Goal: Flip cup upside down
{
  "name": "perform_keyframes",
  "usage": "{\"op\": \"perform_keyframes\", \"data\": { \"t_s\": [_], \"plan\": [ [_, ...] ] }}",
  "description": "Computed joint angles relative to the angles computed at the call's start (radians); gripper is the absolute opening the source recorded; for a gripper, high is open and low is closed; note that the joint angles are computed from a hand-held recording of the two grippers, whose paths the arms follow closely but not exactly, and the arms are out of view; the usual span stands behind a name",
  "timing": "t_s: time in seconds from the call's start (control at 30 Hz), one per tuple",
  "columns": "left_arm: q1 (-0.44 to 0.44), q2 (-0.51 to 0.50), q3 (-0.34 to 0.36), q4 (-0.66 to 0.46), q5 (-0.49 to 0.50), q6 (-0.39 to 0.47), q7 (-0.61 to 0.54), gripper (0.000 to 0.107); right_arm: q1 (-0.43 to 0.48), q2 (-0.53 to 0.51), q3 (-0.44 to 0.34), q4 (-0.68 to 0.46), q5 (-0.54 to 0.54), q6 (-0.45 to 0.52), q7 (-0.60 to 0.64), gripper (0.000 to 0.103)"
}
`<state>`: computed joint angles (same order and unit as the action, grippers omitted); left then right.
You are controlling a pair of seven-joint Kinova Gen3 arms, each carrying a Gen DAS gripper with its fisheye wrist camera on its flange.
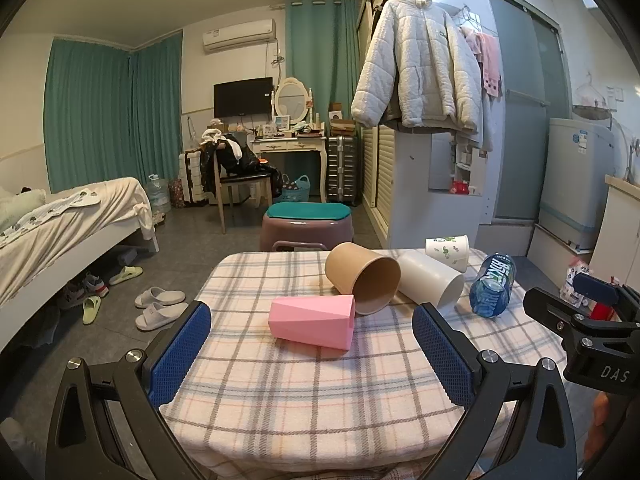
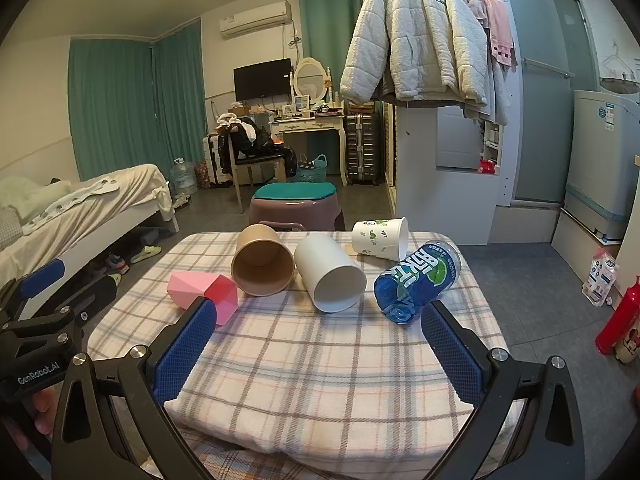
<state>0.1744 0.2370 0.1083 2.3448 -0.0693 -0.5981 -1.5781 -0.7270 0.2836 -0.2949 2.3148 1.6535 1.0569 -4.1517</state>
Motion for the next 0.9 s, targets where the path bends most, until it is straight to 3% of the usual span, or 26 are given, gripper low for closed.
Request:
{"op": "perform_keyframes", "data": {
  "t_s": [0.9],
  "plan": [
    [-0.011, 0.002, 0.000, 0.006, -0.018, -0.002, 0.014, 0.103, 0.028, -0.024, -0.006, 0.018, 0.035, -0.044, -0.006, 0.103]
  ]
}}
